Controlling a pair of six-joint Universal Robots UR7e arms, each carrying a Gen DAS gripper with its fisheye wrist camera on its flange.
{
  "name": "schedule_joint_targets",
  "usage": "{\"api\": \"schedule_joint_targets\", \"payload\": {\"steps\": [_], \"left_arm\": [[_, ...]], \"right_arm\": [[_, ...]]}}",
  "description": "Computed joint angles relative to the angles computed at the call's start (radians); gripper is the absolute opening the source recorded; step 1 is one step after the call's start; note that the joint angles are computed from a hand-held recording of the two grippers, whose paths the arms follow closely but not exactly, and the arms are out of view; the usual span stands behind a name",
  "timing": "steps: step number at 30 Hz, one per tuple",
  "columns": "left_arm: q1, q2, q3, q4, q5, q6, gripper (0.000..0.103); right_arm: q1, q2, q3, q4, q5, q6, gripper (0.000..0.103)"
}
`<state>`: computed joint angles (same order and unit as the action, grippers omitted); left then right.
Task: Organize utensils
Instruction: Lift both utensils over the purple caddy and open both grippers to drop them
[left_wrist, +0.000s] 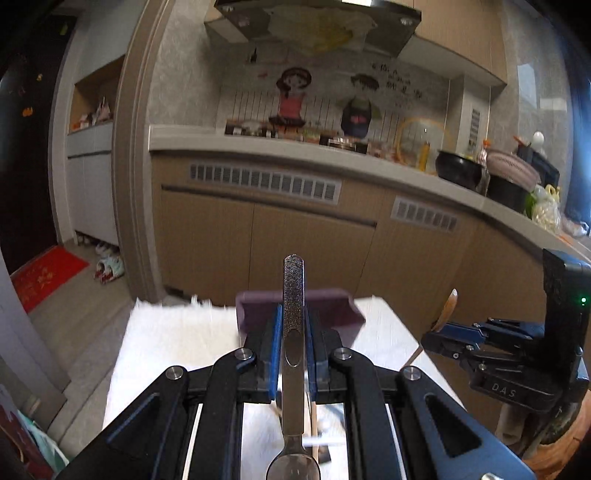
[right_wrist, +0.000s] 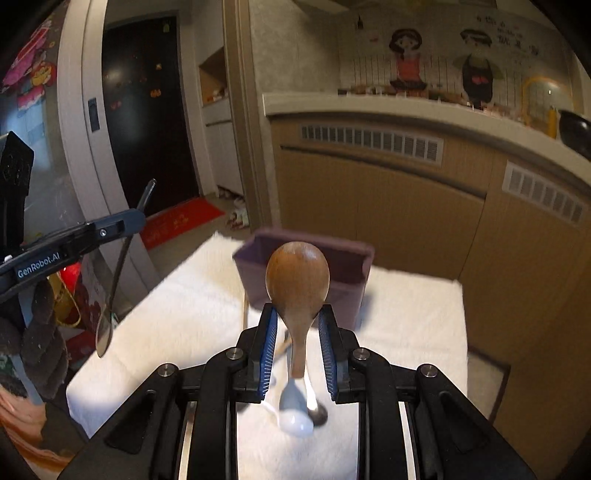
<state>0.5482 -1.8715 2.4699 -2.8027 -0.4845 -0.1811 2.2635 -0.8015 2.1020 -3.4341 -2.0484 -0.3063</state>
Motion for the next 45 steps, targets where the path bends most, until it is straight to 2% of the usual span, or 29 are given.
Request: {"api": "schedule_joint_targets", "payload": {"steps": [5, 12, 16, 19, 23, 28, 35, 36, 38, 39, 42, 43, 45], "left_arm": [[0.088, 0.174, -0.105, -0.361, -0.075, 0.260, 0.010], [0.192, 0.376, -0.257, -0.705, -0.202, 0.547, 0.010], [0.255, 0.478, -0.316, -0.875, -0.277, 0.671, 0.010], [0.312, 0.532, -0.355, -0.889, -0.336, 0.687, 0.010], [0.395, 0.570, -0.380, -0.846, -0.409, 0.629, 0.010], [0.466, 0.596, -0.367, -0.811, -0.430, 0.568, 0.010], [0.516, 0.566, -0.323, -0.668, -0.380, 0.395, 0.010], [0.516, 0.547, -0.315, -0.629, -0.369, 0.356, 0.014], [0.511, 0.502, -0.296, -0.539, -0.354, 0.279, 0.039], [0.506, 0.485, -0.283, -0.518, -0.339, 0.250, 0.059], [0.466, 0.423, -0.219, -0.511, -0.288, 0.214, 0.068], [0.446, 0.398, -0.194, -0.502, -0.267, 0.208, 0.075], [0.411, 0.347, -0.151, -0.466, -0.224, 0.180, 0.086]], "right_arm": [[0.024, 0.020, -0.106, 0.035, -0.017, -0.033, 0.024], [0.015, 0.066, -0.253, 0.043, -0.029, -0.106, 0.024], [-0.008, 0.108, -0.332, 0.051, -0.032, -0.137, 0.024], [-0.037, 0.131, -0.367, 0.085, -0.010, -0.124, 0.024], [-0.077, 0.160, -0.398, 0.156, 0.022, -0.086, 0.024], [-0.121, 0.198, -0.396, 0.218, 0.031, -0.046, 0.024], [-0.163, 0.239, -0.402, 0.286, 0.032, -0.005, 0.024], [-0.165, 0.243, -0.404, 0.298, 0.026, -0.002, 0.024], [-0.165, 0.250, -0.400, 0.293, 0.013, -0.003, 0.028], [-0.163, 0.253, -0.397, 0.284, -0.001, -0.005, 0.030], [-0.150, 0.248, -0.364, 0.222, -0.037, -0.018, 0.048], [-0.144, 0.238, -0.342, 0.194, -0.042, -0.024, 0.053], [-0.133, 0.219, -0.305, 0.158, -0.052, -0.029, 0.055]]}}
